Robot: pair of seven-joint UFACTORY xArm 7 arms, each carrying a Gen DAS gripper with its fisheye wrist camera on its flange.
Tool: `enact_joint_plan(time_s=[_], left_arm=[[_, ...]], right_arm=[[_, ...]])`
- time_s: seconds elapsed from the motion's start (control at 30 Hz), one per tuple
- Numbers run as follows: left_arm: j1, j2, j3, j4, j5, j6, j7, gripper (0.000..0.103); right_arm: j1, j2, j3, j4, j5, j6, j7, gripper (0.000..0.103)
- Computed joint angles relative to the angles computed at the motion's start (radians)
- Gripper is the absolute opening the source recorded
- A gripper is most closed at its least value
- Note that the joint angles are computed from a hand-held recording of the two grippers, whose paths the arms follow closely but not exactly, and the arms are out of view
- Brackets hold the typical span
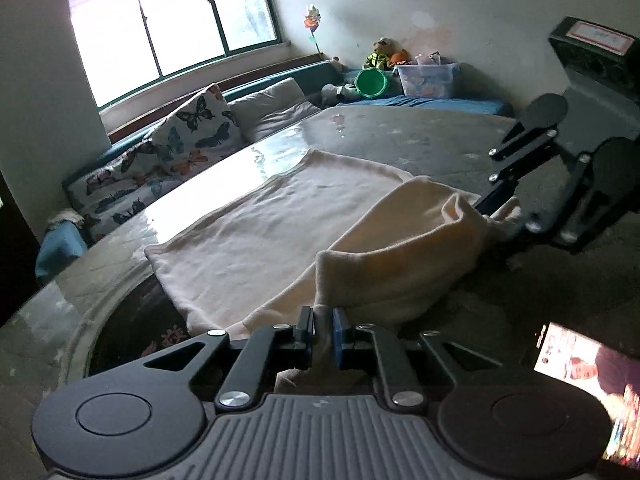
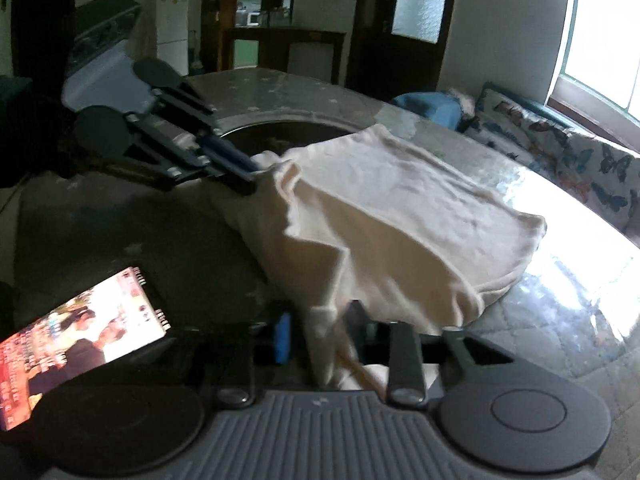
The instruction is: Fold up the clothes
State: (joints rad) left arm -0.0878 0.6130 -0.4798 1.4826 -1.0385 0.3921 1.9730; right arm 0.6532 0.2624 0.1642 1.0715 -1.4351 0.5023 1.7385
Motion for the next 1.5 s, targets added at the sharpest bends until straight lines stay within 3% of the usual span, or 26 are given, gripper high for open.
enact_joint_plan(time_s=[0.13,0.33,0.4,0.43,0.47,0.53,0.87,1.03,1.17,1.3,1.5], left_arm=[[0.033,-0.028,-0.017,-0.042,-0.043,0.004,0.098,0.028],[0.037,-0.048,-0.011,-0.095,-0.116,-0.029,0.269,0.030],[0.046,-0.045,-0.027,-0.100,-0.171,-0.049,0.342,0.026],[0.030,-0.048,-0.009,-0.099,-0.179,-0.042,0.330,0.023],[0.017,-0.052,0.012,-0.096,-0.164,-0.022,0.293,0.012],[0.007,-0.065,0.034,-0.102,-0.154,0.006,0.255,0.008],[0.030,-0.246,0.138,-0.230,-0.198,0.231,0.185,0.007],[-0.008,-0.303,0.197,-0.258,-0.234,0.269,0.175,0.007],[-0.063,-0.249,0.212,-0.172,-0.257,0.201,0.129,0.007],[-0.098,-0.130,0.194,-0.001,-0.211,0.130,0.038,0.007],[-0.190,0.111,0.197,0.331,-0.008,0.042,-0.173,0.007]], right_arm=[[-0.005,-0.023,0.000,-0.014,-0.028,0.002,0.068,0.013],[0.000,-0.020,0.014,-0.010,-0.025,0.032,0.079,0.012],[0.004,-0.018,0.015,-0.008,-0.032,0.042,0.094,0.011],[0.006,-0.017,0.015,-0.007,-0.035,0.048,0.102,0.010],[0.009,-0.017,0.017,-0.006,-0.037,0.054,0.108,0.010],[0.017,-0.020,0.022,-0.005,-0.040,0.069,0.116,0.009],[0.056,-0.113,0.084,-0.046,0.070,0.127,0.032,0.009],[0.055,-0.154,0.099,-0.042,0.131,0.138,-0.030,0.009],[0.019,-0.173,0.084,-0.032,0.111,0.117,-0.028,0.009],[-0.041,-0.157,0.055,0.000,0.136,0.085,-0.086,0.009],[-0.121,-0.100,-0.008,0.061,0.141,0.013,-0.129,0.009]])
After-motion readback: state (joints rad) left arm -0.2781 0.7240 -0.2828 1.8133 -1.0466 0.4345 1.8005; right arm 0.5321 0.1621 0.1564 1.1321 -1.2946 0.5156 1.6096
